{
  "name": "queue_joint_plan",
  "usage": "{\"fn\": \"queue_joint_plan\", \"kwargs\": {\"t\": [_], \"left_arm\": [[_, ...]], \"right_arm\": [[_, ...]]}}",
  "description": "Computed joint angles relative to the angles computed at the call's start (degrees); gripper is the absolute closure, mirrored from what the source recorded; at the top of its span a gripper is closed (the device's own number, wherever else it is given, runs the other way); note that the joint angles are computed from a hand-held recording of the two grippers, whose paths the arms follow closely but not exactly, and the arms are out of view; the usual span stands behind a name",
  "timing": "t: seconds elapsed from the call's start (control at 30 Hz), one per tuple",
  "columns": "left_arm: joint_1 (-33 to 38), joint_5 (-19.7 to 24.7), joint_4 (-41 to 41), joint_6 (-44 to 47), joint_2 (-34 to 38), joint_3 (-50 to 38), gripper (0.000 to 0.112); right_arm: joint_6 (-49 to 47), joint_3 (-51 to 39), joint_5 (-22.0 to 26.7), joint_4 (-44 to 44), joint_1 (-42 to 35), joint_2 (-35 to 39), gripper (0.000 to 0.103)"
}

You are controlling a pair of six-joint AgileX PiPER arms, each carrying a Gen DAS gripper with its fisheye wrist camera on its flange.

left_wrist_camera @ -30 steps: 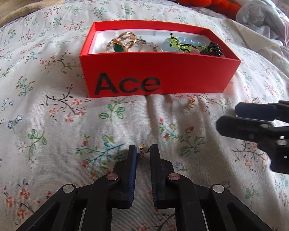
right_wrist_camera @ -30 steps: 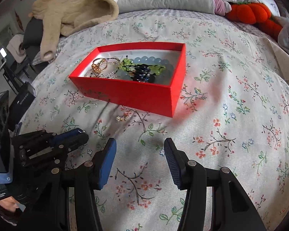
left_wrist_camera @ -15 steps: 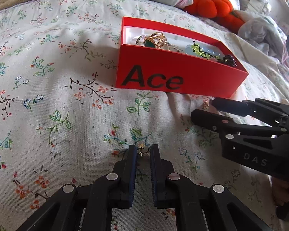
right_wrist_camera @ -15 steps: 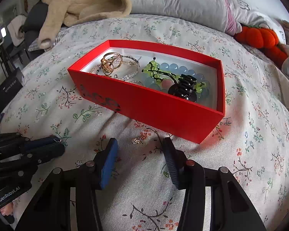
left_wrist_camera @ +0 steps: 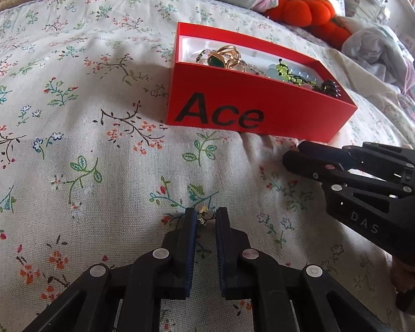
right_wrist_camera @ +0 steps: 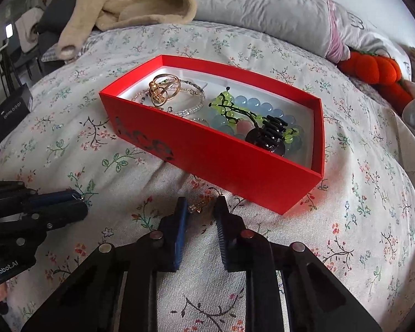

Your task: Organize jewelry

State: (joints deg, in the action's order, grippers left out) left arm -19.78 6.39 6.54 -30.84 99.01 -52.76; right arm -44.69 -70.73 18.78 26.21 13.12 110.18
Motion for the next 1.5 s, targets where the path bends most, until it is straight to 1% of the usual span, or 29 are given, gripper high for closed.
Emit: {"fn": "queue_joint_plan", "kwargs": {"t": [0.07, 0.1, 0.13, 0.17, 0.2, 0.23, 0.33, 0.37, 0.4, 0.57, 0.7, 0.87, 0.93, 1.13, 1.33, 1.4, 1.5], "left_arm": [[-0.6, 0.7, 6.3, -6.5, 0.0, -0.4, 0.103], [-0.9, 1.0, 9.2, -9.6, 0.1, -0.6, 0.103], [-1.1, 1.2, 10.5, -11.2, 0.2, -0.7, 0.103], [-1.1, 1.2, 10.1, -10.9, 0.2, -0.7, 0.103], [-0.9, 1.1, 8.7, -9.6, 0.1, -0.7, 0.103], [-0.6, 1.0, 5.2, -6.3, 0.1, -0.7, 0.103], [0.6, 2.1, -7.7, 5.2, -0.4, -1.0, 0.103], [0.9, 2.7, -10.2, 7.3, -0.6, -1.1, 0.103], [1.0, 3.4, -10.5, 7.3, -0.7, -1.3, 0.103], [0.3, 7.5, -2.7, -0.3, -1.9, -3.1, 0.104], [0.2, 10.6, -3.4, 0.8, -2.9, -5.7, 0.104], [-1.0, 15.2, 0.6, -1.6, -2.7, -12.0, 0.104], [-1.4, 16.9, 0.5, -0.8, -2.0, -15.2, 0.104], [-2.3, 20.8, 2.3, 0.2, 3.0, -25.3, 0.104], [-2.8, 23.5, 5.4, -1.2, 9.7, -34.1, 0.103], [-3.0, 24.0, 6.4, -1.5, 11.5, -36.3, 0.103], [-3.3, 26.0, 8.4, -2.4, 14.1, -39.4, 0.103]], "right_arm": [[-1.6, 0.0, 0.4, 1.4, -0.3, -0.1, 0.091], [-2.8, 0.0, 0.8, 2.5, -0.6, -0.1, 0.092], [-3.5, -0.3, 1.3, 3.4, -0.9, -0.1, 0.092], [-4.6, -0.5, 1.9, 4.6, -1.3, 0.0, 0.092], [-5.3, -0.7, 2.4, 5.5, -1.5, 0.0, 0.092], [-6.2, -0.7, 2.8, 6.5, -1.8, 0.0, 0.092], [-7.7, -0.9, 4.8, 8.8, -2.9, -0.4, 0.093], [-7.9, -1.2, 6.0, 9.3, -3.4, -0.6, 0.093], [-7.8, -1.4, 7.0, 9.7, -3.9, -0.8, 0.093], [-10.0, -2.3, 12.3, 14.2, -6.8, -2.7, 0.093], [-11.8, -3.0, 16.1, 17.6, -8.7, -4.7, 0.093], [-11.9, -5.6, 20.3, 20.1, -11.0, -6.4, 0.093], [-11.4, -7.0, 21.6, 20.4, -11.7, -6.6, 0.093], [-8.5, -12.1, 25.3, 18.3, -13.4, -5.8, 0.092], [-1.8, -20.4, 31.1, 17.4, -15.7, -1.0, 0.092], [-0.7, -21.7, 31.2, 17.1, -16.0, 0.0, 0.092], [0.6, -22.9, 31.4, 16.5, -16.3, 1.1, 0.092]]}}
